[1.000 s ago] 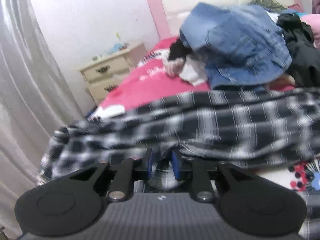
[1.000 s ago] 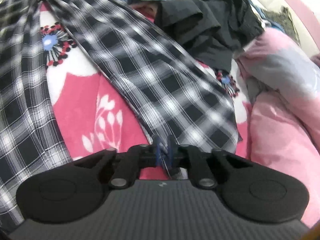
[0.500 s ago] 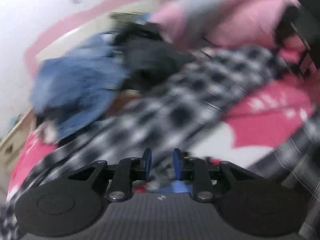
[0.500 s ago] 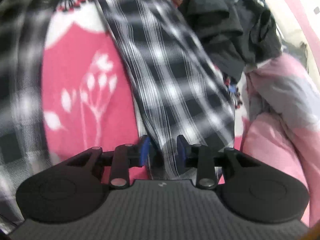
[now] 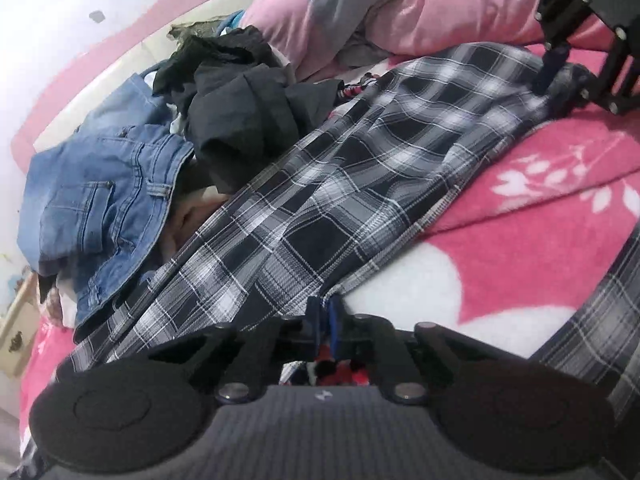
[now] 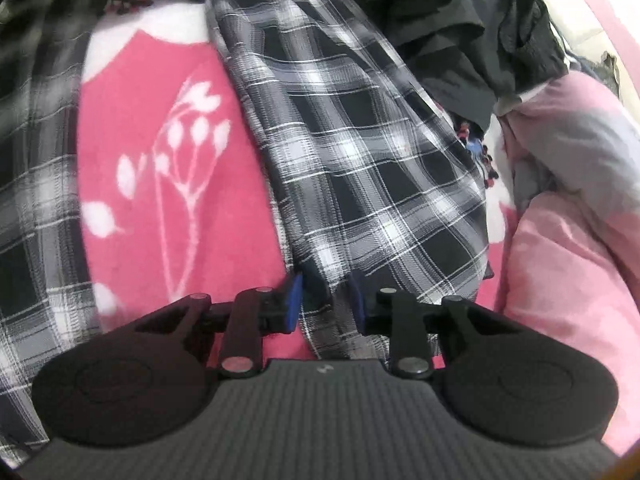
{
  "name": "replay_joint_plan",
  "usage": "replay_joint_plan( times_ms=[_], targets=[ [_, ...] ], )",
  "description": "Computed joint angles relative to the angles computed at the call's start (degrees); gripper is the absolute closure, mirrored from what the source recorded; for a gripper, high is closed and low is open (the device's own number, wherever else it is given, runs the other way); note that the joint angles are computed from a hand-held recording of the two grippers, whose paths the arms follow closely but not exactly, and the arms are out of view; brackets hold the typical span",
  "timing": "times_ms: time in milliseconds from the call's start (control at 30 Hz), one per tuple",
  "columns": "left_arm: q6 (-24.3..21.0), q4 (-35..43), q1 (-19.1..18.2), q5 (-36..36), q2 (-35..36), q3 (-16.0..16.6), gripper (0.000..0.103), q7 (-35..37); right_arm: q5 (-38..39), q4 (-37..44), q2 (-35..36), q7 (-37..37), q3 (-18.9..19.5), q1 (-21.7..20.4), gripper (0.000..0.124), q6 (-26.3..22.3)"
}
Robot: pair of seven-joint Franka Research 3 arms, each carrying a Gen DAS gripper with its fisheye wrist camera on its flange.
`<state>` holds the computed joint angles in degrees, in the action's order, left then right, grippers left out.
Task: Fold clothes
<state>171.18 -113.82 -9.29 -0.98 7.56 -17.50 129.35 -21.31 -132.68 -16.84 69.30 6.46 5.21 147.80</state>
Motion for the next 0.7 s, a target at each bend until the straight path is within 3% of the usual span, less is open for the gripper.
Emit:
replay_joint_plan(
  times_ms=[33, 167, 267, 367, 433, 500, 600, 700],
  targets=[
    [-1.69, 0.73, 0.78, -2.68, -0.15, -0.8, 0.1, 0.65, -1.47, 0.86, 0.27, 1.65, 0.62, -0.77, 0.122, -0.26],
    [-9.44, 9.05, 2.72, -14.59, 0.94, -1.79, 0.1, 2.62, -8.43, 7.98, 3.42, 1.71, 0.74, -2.38, 0.122, 1.85],
    [-13.49, 16.56, 4.3, -24.59, 1.85, -2.42, 0.1, 5.82, -14.5, 18.08, 8.4, -0.42, -0.13, -2.72, 0.122, 4.29],
    [-18.52, 20.43, 5.85, -34.7, 0.89, -2.58, 0.1, 12.5, -8.92, 23.96, 8.87, -8.2, -2.7, -0.49, 0.122, 5.24],
    [-23.45, 19.43, 6.47, -40.43, -1.2, -1.84, 0.1, 17.63, -3.97, 22.78, 5.91, -15.56, -3.92, 0.76, 0.122, 2.55],
    [-27.94, 15.59, 6.13, -43.03, -4.12, -0.57, 0.1, 21.88, 0.5, 19.81, 2.41, -20.91, -4.32, 1.38, 0.122, -3.32],
    [-32.95, 9.68, 3.83, -39.73, -6.73, 1.26, 0.1, 21.86, 2.9, 11.53, -2.99, -25.59, -3.6, 1.18, 0.122, -10.89],
    [-32.63, 4.24, 0.69, -34.56, -8.05, 2.28, 0.1, 21.74, 2.24, 3.56, -5.57, -26.68, -2.39, 0.26, 0.122, -12.46]
  ],
)
